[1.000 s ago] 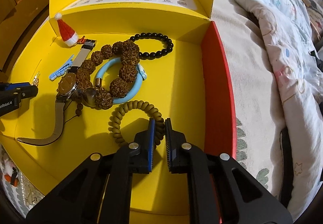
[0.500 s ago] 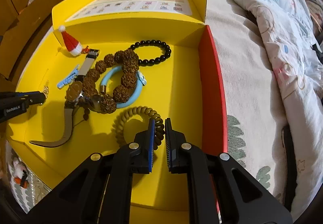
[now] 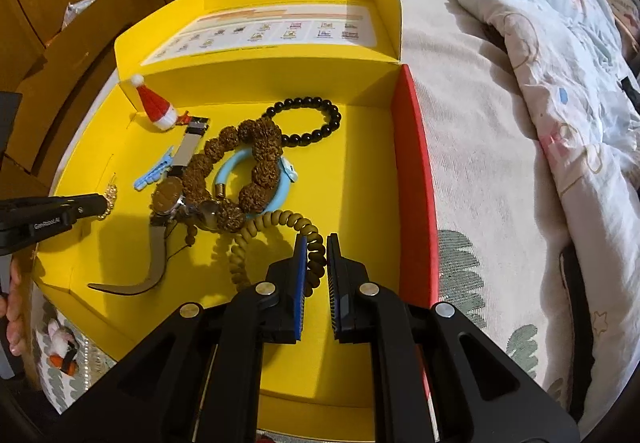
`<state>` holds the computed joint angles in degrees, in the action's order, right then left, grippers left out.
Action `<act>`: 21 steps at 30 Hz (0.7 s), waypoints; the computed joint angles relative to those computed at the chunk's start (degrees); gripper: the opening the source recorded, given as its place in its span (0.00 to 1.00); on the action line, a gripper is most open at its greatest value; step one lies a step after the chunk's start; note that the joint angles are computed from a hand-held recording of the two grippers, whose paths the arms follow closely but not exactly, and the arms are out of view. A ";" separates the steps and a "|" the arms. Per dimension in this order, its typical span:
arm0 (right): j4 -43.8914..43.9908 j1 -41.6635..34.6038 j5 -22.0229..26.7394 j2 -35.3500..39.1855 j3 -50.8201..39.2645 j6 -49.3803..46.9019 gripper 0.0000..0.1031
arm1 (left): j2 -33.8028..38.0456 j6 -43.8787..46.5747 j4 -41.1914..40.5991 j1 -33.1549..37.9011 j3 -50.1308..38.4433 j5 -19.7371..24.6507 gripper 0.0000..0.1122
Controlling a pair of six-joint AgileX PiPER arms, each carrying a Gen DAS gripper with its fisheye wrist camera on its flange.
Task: Organize jewelry
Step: 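Grasp the brown coil bracelet with the right gripper while the left grasps the gold pin, then carry both items out of the box and release them on the bedspread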
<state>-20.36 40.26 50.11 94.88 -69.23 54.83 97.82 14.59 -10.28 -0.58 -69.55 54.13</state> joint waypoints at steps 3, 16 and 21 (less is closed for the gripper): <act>0.11 0.22 0.47 -0.77 -0.13 -0.13 0.10 | -0.88 -0.10 -0.29 -0.10 0.37 0.08 0.04; -1.11 4.96 6.20 -8.90 0.26 2.94 0.10 | -12.09 5.09 -4.64 3.15 4.00 4.88 0.04; -2.37 9.63 10.49 -15.63 2.32 6.74 0.10 | -22.08 10.30 -9.28 4.84 7.72 11.34 0.04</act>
<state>-22.73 49.89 60.60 79.25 -66.90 61.57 75.74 24.89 -19.56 4.26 -61.83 65.47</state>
